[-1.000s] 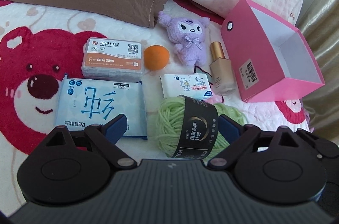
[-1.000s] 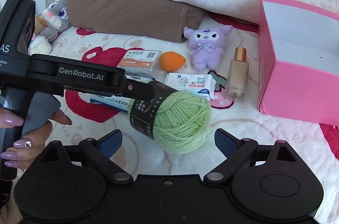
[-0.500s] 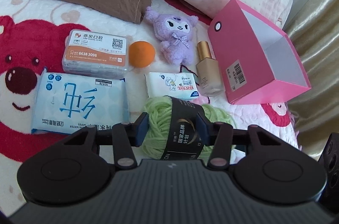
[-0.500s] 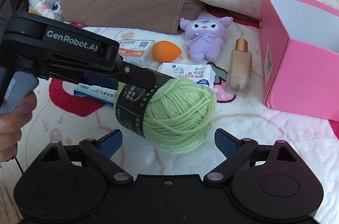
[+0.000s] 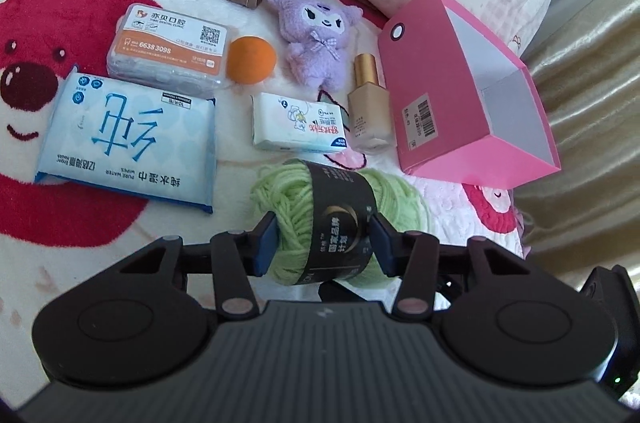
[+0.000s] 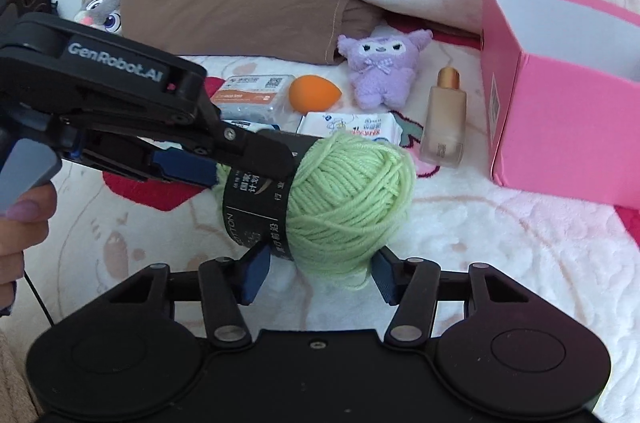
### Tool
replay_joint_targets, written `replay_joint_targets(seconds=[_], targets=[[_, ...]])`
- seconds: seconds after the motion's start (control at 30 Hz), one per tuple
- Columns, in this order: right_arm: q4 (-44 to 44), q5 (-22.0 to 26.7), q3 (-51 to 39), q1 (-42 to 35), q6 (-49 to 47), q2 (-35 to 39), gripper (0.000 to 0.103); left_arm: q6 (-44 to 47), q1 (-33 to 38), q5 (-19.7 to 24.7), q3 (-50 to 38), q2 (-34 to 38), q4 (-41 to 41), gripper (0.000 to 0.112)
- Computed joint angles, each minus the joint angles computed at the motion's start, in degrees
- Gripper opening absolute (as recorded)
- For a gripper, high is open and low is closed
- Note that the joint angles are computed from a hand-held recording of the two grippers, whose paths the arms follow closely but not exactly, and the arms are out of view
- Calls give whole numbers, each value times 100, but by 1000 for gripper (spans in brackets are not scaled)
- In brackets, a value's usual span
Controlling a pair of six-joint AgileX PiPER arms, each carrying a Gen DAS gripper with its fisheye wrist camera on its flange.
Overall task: Organize objects
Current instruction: 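Lift the green yarn ball with both grippers and carry it into the pink box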
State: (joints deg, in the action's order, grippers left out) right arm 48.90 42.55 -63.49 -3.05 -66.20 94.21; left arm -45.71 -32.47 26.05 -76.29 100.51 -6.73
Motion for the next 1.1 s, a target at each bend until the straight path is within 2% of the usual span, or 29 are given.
replay_joint_targets(seconds=[0.13, 0.2, 0.33, 0.4, 0.5, 0.67, 0.9, 1.0, 1.1], targets=[[52, 73, -65, -105, -587, 47, 79, -155, -136, 272, -320, 216, 158, 48], [59, -92, -40, -99, -986, 92, 81, -598, -252, 527, -572, 384, 609, 50], [725, -560, 278, -81, -2188, 32, 95, -1494, -424, 578, -757, 506, 1465, 51], [1000, -751, 385, -21, -2612, 40, 95, -1655, -473, 635, -861, 591, 1661, 51], [1253, -628, 310, -56, -2778, 159, 95, -1795, -508, 697, -904, 599, 1748, 50], [969, -226, -41, -183, -2206, 244, 81, -1792, -573, 876, -1093, 503, 1519, 49], [577, 540, -577, -637, -1644, -101, 78, -2110, -1101, 1825, -2300, 605, 2341, 49], [709, 738, -732, -911, -1645, -335, 78, -1900, -1346, 2608, -3479, 996, 2616, 49], [874, 680, -844, -1136, -1778, -541, 78, -1544, -1490, 3175, -4766, 1503, 2683, 49]])
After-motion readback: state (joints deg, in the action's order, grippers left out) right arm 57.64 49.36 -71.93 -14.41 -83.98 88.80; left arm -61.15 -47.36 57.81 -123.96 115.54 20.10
